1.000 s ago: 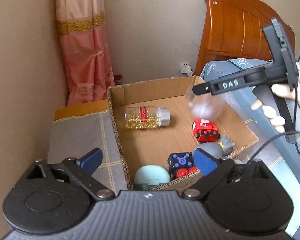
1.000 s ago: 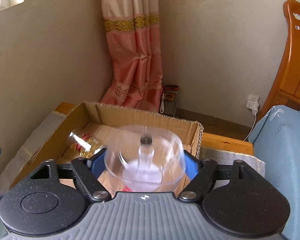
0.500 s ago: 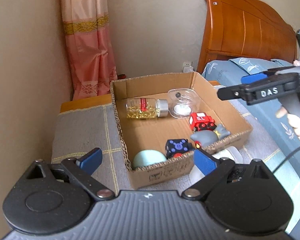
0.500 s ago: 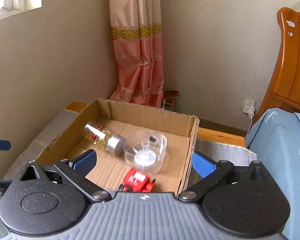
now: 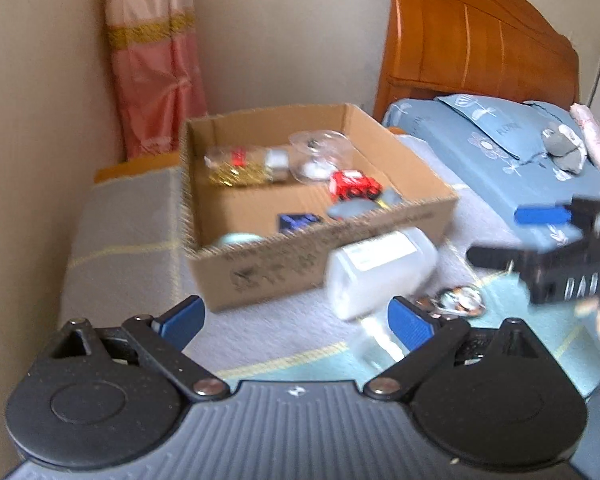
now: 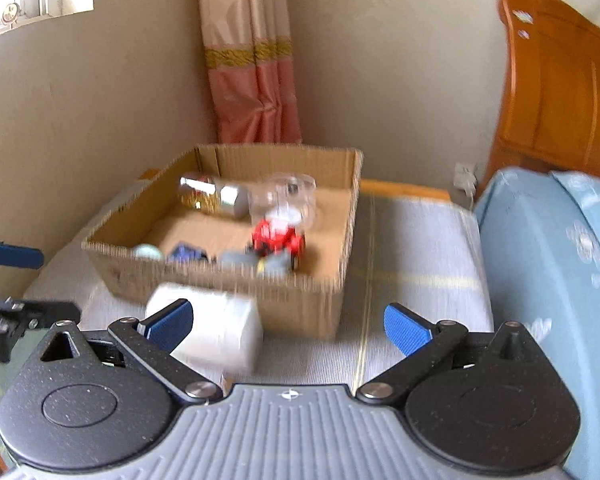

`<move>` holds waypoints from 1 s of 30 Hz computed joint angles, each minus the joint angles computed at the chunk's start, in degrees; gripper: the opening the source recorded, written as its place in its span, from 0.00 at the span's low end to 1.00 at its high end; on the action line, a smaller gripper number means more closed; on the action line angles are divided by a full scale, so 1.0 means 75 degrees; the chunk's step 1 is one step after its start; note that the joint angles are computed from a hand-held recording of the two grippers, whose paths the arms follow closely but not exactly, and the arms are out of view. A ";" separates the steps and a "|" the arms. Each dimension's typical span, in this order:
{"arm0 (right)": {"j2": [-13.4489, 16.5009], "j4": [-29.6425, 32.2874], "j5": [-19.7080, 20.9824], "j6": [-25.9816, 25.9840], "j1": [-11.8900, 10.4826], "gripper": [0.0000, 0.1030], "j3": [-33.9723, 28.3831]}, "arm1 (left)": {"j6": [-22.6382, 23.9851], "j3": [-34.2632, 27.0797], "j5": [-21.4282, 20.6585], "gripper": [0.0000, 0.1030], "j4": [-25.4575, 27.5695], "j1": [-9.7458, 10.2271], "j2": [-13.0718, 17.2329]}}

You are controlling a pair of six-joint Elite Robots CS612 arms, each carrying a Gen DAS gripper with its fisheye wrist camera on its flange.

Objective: Organize rigid objects
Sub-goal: 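Move the left tool to the large clear jar while the right tool approaches the pink keychain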

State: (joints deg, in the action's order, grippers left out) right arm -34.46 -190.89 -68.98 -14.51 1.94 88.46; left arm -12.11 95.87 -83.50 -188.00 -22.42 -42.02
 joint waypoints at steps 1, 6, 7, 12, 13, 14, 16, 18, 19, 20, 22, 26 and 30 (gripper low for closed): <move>0.0015 -0.0138 -0.0026 0.0023 -0.0006 1.00 0.0110 | -0.0071 -0.0034 -0.0096 0.95 0.0078 -0.0016 0.0023; 0.0109 -0.0850 -0.0379 0.0211 -0.0004 1.00 0.0644 | -0.0176 -0.0160 -0.0483 0.95 0.0168 -0.0114 0.0150; 0.0121 -0.0919 -0.0429 0.0257 -0.0010 1.00 0.0719 | -0.0164 -0.0174 -0.0551 0.95 0.0188 -0.0138 0.0168; 0.0130 -0.0961 -0.0548 0.0317 -0.0075 1.00 0.0952 | 0.0030 -0.0314 -0.0837 0.95 0.0409 -0.0253 0.0318; 0.0133 -0.0970 -0.0572 0.0318 -0.0086 1.00 0.0975 | 0.0063 -0.0327 -0.0870 0.95 0.0463 -0.0265 0.0338; 0.0128 -0.0979 -0.0572 0.0296 -0.0105 1.00 0.1008 | 0.0091 -0.0328 -0.0888 0.95 0.0533 -0.0273 0.0348; 0.0135 -0.0984 -0.0635 0.0260 -0.0125 1.00 0.1023 | 0.0005 -0.0299 -0.0943 0.95 0.0598 -0.0265 0.0359; 0.0154 -0.0966 -0.0810 0.0184 -0.0114 1.00 0.0990 | 0.0021 -0.0251 -0.1022 0.95 0.0708 -0.0231 0.0340; 0.0165 -0.0983 -0.0860 0.0203 -0.0118 1.00 0.0978 | 0.0058 -0.0196 -0.1011 0.95 0.0719 -0.0217 0.0320; 0.0169 -0.0931 -0.0830 0.0226 -0.0131 1.00 0.0952 | 0.0099 -0.0141 -0.1025 0.95 0.0678 -0.0198 0.0305; 0.0181 -0.0954 -0.0814 0.0316 -0.0142 1.00 0.0916 | 0.0158 -0.0042 -0.0952 0.95 0.0733 -0.0169 0.0253; 0.0200 -0.0872 -0.0607 0.0429 -0.0163 1.00 0.0818 | 0.0234 0.0155 -0.0547 0.95 0.0723 -0.0151 0.0164; 0.0272 -0.0851 -0.0685 0.0215 -0.0074 1.00 0.0629 | 0.0098 0.0227 -0.0453 0.95 0.0697 -0.0067 0.0146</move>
